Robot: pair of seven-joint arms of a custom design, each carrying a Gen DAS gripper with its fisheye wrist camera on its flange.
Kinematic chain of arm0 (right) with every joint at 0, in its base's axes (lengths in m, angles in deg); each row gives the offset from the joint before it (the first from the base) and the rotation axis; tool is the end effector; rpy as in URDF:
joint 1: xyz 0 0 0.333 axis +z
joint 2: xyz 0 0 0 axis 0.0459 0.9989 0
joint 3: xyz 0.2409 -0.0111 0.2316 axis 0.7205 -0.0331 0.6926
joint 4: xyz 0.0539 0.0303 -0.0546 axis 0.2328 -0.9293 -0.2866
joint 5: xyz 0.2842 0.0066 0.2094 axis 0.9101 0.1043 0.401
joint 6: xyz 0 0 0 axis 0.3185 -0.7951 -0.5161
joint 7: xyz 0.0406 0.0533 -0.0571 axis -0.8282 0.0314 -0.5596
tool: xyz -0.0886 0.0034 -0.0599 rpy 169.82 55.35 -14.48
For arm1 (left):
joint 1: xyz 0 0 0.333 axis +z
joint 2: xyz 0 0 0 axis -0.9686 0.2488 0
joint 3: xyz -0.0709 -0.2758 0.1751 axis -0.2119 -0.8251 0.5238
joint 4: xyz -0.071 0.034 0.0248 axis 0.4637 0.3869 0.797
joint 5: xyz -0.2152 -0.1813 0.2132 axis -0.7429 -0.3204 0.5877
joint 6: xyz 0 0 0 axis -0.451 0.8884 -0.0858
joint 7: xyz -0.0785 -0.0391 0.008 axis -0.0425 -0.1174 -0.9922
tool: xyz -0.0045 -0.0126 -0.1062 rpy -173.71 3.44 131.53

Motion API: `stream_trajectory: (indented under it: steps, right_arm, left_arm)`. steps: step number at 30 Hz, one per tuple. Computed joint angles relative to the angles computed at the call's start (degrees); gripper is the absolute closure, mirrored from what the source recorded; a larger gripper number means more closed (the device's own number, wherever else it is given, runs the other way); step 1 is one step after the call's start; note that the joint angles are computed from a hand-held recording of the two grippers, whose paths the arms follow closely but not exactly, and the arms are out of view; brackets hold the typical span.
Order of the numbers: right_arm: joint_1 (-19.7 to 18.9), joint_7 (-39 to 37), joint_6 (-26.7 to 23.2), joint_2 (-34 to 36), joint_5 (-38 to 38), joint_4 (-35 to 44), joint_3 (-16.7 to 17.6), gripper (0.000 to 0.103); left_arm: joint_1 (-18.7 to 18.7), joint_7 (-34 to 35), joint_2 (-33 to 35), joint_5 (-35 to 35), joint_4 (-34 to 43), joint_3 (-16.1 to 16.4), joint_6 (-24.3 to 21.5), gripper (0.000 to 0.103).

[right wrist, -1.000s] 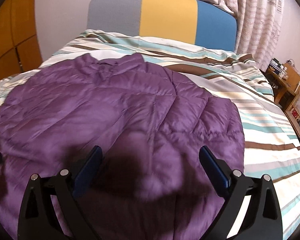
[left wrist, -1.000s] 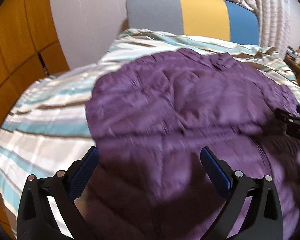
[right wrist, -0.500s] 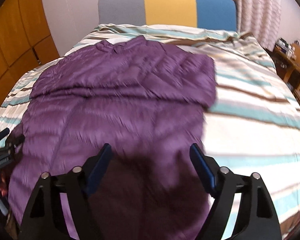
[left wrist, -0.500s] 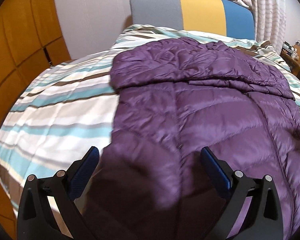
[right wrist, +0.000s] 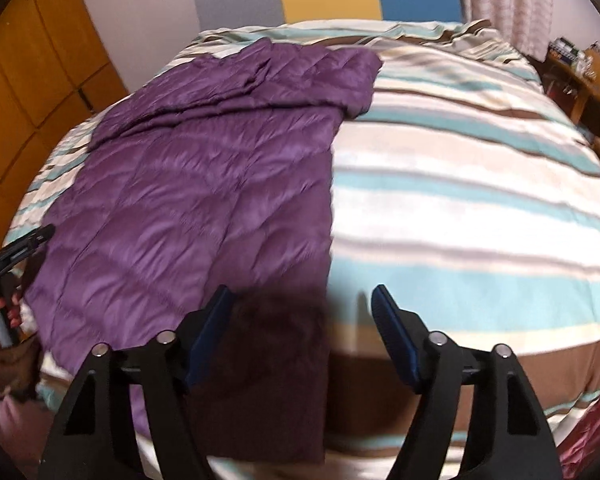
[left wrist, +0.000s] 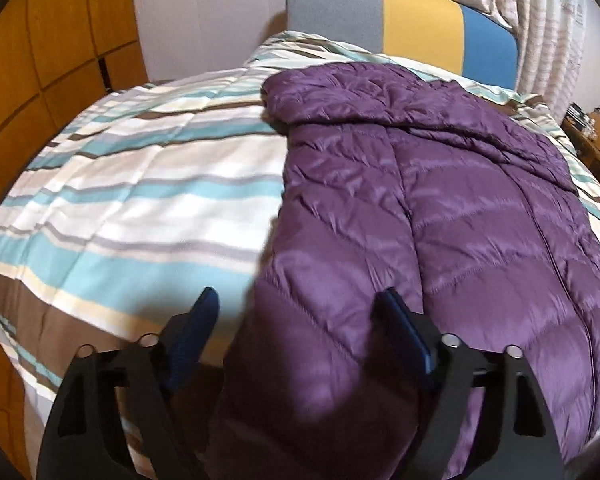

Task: Fold large clothes
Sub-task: 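Move both grippers to the jacket hem, then grasp the hem with the right gripper while the left gripper grasps it too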

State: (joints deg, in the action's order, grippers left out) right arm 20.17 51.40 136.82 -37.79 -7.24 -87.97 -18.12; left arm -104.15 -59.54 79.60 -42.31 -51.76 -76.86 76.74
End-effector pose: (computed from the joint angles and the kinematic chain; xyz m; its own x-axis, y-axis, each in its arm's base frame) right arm 0.5586 0.2280 0.5196 0.2137 -0.9542 -0.2094 -0.8647 -0.0850 -0.4950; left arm 0.5472 -0.3734 0.4712 0.2076 -0.9781 0.0160 -0.7682 -0.1732 -0.6164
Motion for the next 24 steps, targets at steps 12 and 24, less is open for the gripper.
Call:
stream_trajectory:
  steps: [12, 24]
  right_arm:
    - [-0.69, -12.63, -2.03, -3.41, 13.39, -5.42, 1.34, 0.040]
    - [-0.61, -22.78, -0.56, -1.61, 26.38, -3.04, 2.13, 0.091]
  left_arm:
    - [1.87, -1.62, -4.38, -2.33, -8.09, -1.21, 7.74, 0.034]
    - [0.07, 1.94, -3.42, -0.94, -5.79, -1.62, 9.18, 0.093]
